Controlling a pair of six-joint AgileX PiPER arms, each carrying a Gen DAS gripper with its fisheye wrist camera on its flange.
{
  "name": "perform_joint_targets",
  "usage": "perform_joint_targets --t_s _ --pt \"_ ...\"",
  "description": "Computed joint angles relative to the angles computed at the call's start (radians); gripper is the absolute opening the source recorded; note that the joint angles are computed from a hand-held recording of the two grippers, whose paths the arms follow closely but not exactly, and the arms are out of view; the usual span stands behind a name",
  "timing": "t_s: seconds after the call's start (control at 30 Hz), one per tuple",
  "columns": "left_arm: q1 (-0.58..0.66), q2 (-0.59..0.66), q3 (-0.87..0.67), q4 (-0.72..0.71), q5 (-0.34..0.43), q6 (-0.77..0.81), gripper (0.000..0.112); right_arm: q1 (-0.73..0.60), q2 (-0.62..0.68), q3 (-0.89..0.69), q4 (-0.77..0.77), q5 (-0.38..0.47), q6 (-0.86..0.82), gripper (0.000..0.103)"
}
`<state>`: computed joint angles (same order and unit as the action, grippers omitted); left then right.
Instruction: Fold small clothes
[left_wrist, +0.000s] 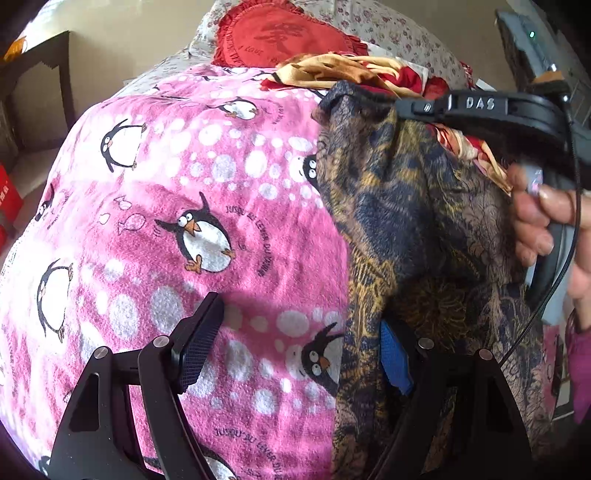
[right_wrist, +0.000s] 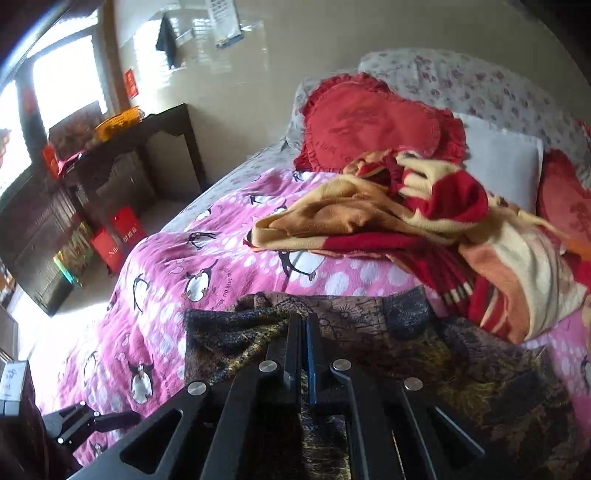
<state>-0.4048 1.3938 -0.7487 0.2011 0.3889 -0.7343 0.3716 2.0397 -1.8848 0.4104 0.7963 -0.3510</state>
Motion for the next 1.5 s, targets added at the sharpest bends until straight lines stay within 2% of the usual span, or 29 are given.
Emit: perform_joint_targets --t_s 0.07,0.13,0.17,0.23,0.27,0.3,0.4,0.5,0.63,0.73,0.83,0.93,0.97,1.0,1.07,1.13,1.2,1.27,1.3,1.33,1.37,1.4,1.43,1.47,1.5 --pt "0.002 0.003 -0.014 0.021 0.018 -0.029 0.078 0.017 0.039 -0.019 0.033 0.045 -0.009 0.002" --pt "-0.003 -0.01 -0.02 0.082 0.048 -0.095 0.079 0.064 0.065 -0.051 -0.048 0.108 0.026 0.006" --pt "0.0 -0.021 -0.018 0.09 0.058 -0.1 0.079 0.068 0.038 -0.011 -0.045 0.091 0.012 0.011" --pt "0.023 -0.043 -0.01 0.047 0.068 -0.054 0.079 0.026 -0.051 0.091 0.049 0.07 -0.075 0.035" --pt "0.034 -0.053 -0.007 0.017 0.07 -0.022 0.079 -0.007 -0.111 0.157 0.085 0.058 -0.106 0.052" --pt "0.042 -0.067 -0.005 -0.003 0.073 0.002 0.078 -0.044 -0.164 0.208 0.111 0.05 -0.136 0.059" --pt "0.03 -0.09 -0.011 0.033 0.096 -0.012 0.079 -0.201 -0.324 0.357 0.137 0.027 -0.223 0.061" --pt "-0.003 -0.102 0.001 0.116 0.128 -0.087 0.079 -0.4 -0.454 0.485 0.073 -0.034 -0.203 0.066" --pt "0.015 -0.124 0.038 0.136 0.133 -0.14 0.079 -0.616 -0.447 0.49 0.003 0.001 -0.15 0.065" --pt "0.038 -0.161 0.046 0.109 0.139 -0.142 0.079 -0.702 -0.421 0.488 0.077 0.043 -0.191 0.064" --pt "0.008 -0.168 0.006 0.146 0.166 -0.18 0.079 -0.693 -0.406 0.489 0.134 0.042 -0.234 0.063" --pt "-0.045 -0.107 -0.071 0.191 0.191 -0.203 0.079 -0.643 -0.358 0.459 0.127 0.025 -0.225 0.061" --pt "-0.065 -0.08 -0.099 0.198 0.196 -0.204 0.079 -0.618 -0.332 0.438 0.1 0.032 -0.204 0.039" --pt "-0.078 -0.057 -0.121 0.202 0.198 -0.2 0.079 -0.604 -0.314 0.418 0.082 0.049 -0.2 0.005" --pt "-0.107 -0.011 -0.163 0.212 0.209 -0.194 0.079 -0.587 -0.331 0.435 0.09 0.036 -0.235 0.001" --pt "-0.132 0.022 -0.187 0.229 0.208 -0.195 0.079 -0.613 -0.381 0.478 0.176 0.007 -0.284 0.001" --pt "-0.146 0.065 -0.212 0.231 0.214 -0.185 0.079 -0.643 -0.406 0.489 0.183 -0.032 -0.22 0.001" --pt "-0.147 0.107 -0.234 0.214 0.209 -0.159 0.079 -0.663 -0.394 0.473 0.105 -0.063 -0.082 0.001" --pt "-0.148 0.129 -0.247 0.211 0.213 -0.15 0.079 -0.67 -0.384 0.466 0.095 -0.06 -0.068 0.002" --pt "-0.15 0.145 -0.258 0.216 0.219 -0.149 0.079 -0.689 -0.365 0.448 0.125 -0.018 -0.095 0.003" --pt "-0.152 0.155 -0.262 0.224 0.221 -0.154 0.079 -0.713 -0.349 0.429 0.17 0.041 -0.131 0.012" --pt "-0.151 0.16 -0.264 0.226 0.218 -0.156 0.079 -0.734 -0.35 0.429 0.202 0.072 -0.157 0.039" --pt "-0.149 0.162 -0.264 0.224 0.215 -0.158 0.079 -0.753 -0.37 0.454 0.229 0.068 -0.185 0.054" --pt "-0.146 0.161 -0.262 0.221 0.208 -0.161 0.079 -0.774 -0.408 0.504 0.26 0.039 -0.22 0.065" --pt "-0.145 0.158 -0.259 0.226 0.202 -0.171 0.079 -0.792 -0.434 0.539 0.283 0.026 -0.249 0.064"
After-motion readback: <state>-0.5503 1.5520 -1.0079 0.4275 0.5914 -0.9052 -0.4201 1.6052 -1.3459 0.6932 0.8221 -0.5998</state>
